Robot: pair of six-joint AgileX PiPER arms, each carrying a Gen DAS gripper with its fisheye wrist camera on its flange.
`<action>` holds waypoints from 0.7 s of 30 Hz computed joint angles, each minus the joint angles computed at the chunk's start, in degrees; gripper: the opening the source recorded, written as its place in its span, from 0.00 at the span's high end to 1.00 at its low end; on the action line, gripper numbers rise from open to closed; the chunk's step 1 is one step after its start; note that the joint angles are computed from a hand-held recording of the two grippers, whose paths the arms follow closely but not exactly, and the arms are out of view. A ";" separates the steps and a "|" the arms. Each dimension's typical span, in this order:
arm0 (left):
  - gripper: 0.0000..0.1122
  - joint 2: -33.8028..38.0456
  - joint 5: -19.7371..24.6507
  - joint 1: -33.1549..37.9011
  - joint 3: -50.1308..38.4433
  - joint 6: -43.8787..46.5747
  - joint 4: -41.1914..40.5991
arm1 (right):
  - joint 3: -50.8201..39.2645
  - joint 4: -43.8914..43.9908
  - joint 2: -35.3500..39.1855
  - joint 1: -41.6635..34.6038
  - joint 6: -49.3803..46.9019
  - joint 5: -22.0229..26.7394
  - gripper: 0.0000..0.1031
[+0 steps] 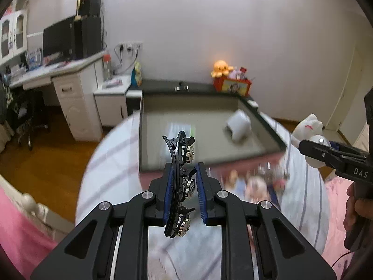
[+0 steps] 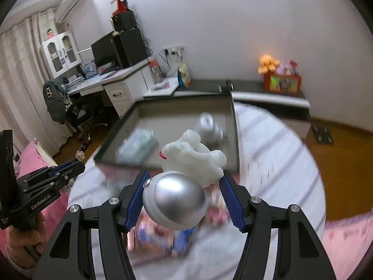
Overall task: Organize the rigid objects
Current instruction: 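Carry the clip and astronaut toy into the pink box and release both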
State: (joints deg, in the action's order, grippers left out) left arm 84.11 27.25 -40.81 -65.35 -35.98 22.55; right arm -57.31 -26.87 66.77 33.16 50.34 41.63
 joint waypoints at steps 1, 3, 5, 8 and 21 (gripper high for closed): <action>0.83 1.69 0.27 0.76 -2.76 1.54 -0.70 | -3.04 2.52 2.37 -2.73 -4.52 -1.19 0.39; 0.83 4.78 0.51 2.25 -7.28 5.10 -3.58 | -6.95 5.88 5.89 -6.04 -9.79 -2.61 0.39; 0.83 9.07 1.40 3.88 -13.46 9.25 -7.44 | -12.11 10.76 10.99 -9.87 -16.41 -3.90 0.39; 0.83 16.02 3.91 5.29 -23.32 13.70 -11.31 | -18.49 15.84 17.76 -13.37 -22.86 -4.14 0.39; 0.77 42.05 20.17 7.90 -59.98 19.65 -17.21 | -32.81 24.96 34.42 -20.74 -32.39 -1.83 0.27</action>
